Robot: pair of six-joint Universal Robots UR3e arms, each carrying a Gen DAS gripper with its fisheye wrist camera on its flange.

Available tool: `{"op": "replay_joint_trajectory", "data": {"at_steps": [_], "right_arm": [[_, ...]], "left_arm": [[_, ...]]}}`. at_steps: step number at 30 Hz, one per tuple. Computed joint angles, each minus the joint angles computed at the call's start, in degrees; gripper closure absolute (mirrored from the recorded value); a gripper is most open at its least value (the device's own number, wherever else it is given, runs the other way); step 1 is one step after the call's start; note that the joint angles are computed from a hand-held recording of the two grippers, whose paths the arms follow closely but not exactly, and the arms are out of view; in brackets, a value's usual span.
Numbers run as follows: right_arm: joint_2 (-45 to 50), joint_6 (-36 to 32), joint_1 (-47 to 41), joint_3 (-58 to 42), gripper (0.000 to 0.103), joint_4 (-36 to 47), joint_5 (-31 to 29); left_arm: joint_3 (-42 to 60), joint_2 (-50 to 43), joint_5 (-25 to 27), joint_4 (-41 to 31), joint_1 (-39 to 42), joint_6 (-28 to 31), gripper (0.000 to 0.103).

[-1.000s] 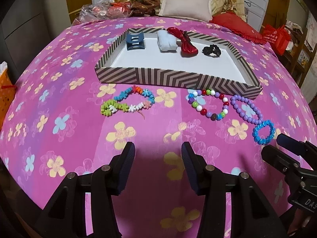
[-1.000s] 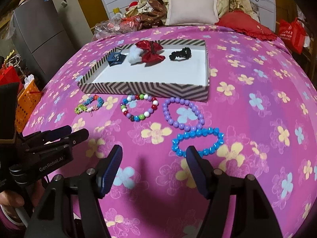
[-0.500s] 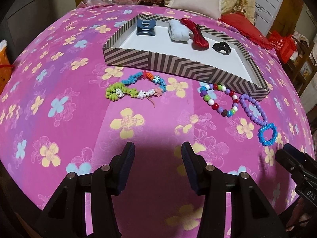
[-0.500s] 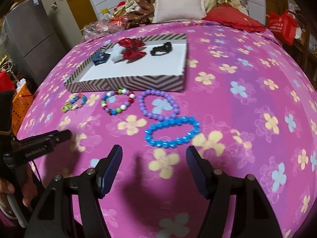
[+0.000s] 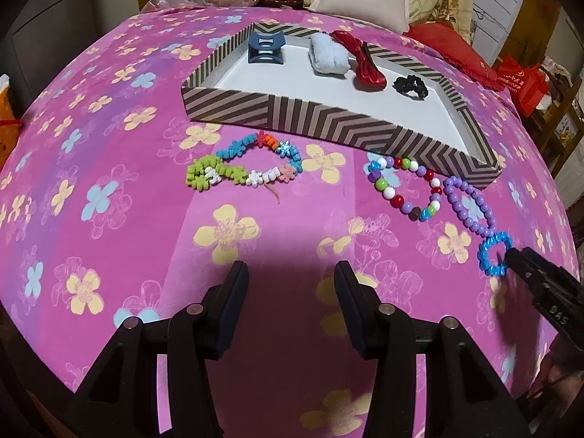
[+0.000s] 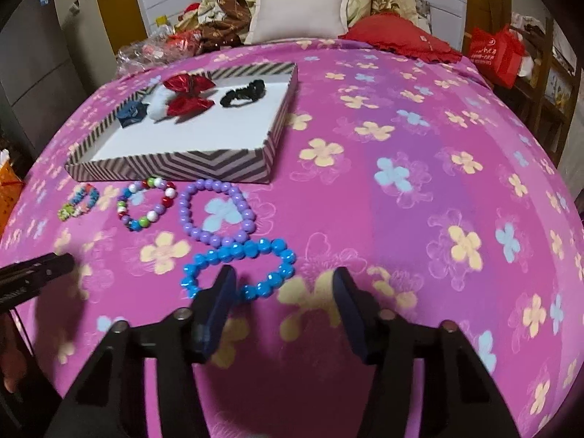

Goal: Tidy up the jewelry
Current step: 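Move both open grippers back from the box toward the bracelets on the bed, then grasp the multicolour bead bracelet with the left gripper while the right grasps the blue bead bracelet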

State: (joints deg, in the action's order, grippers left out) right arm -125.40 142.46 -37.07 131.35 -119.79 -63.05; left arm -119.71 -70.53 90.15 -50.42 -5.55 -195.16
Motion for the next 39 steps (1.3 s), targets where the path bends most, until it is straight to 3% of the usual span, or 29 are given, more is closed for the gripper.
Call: {"op": "replay_joint_trajectory", "data": {"at_steps": [5,8,16,25,32,34,35,36,37,38,39], "right_arm": [[1.6,-0.2,2.3,1.0,0.062,-4.8,-1.5],[1.1,-0.6,4.1,1.4,0.074,-6.8,-4.4],[-0.3,-3.2,0.5,1.0,0.074,-1.7,-1.1],[-0.3,-3.6,-0.2,1.8,0.073,-2.3,0.3],[-0.6,-4.3,-0.6,2.4,0.071,-3.0,1.1],[-0.8,-4.5,-0.7,2.9,0.071,-3.5,1.3],[-0.9,-4.5,-0.7,3.1,0.073,-3.9,1.4],[-0.9,-4.4,-0.6,3.4,0.077,-4.6,1.3],[-0.9,-4.5,-0.6,3.6,0.087,-4.9,1.4],[-1.1,-4.9,-1.2,3.5,0.094,-4.2,2.2],[-1.3,-5.1,-1.8,3.5,0.094,-3.4,2.9]], "left_arm": [[2.5,-2.7,0.3,0.3,-1.1,-0.9,0.057],[4.7,-5.0,0.7,0.5,-2.0,-1.4,0.057],[13.2,-14.2,0.2,0.2,-4.2,-4.0,0.057],[19.2,-21.4,0.9,0.4,-5.0,-8.5,0.057],[23.2,-25.2,2.9,-0.3,-7.3,-8.8,0.057],[22.5,-25.4,4.0,1.6,-8.0,-8.8,0.067],[22.0,-25.4,4.0,2.6,-8.1,-8.5,0.081],[21.5,-25.3,3.4,3.4,-7.9,-7.8,0.086],[20.9,-25.1,2.1,4.1,-7.3,-7.1,0.094],[20.5,-24.7,1.3,4.3,-6.8,-6.6,0.094],[20.2,-24.5,0.8,4.4,-6.4,-6.4,0.095]]}}
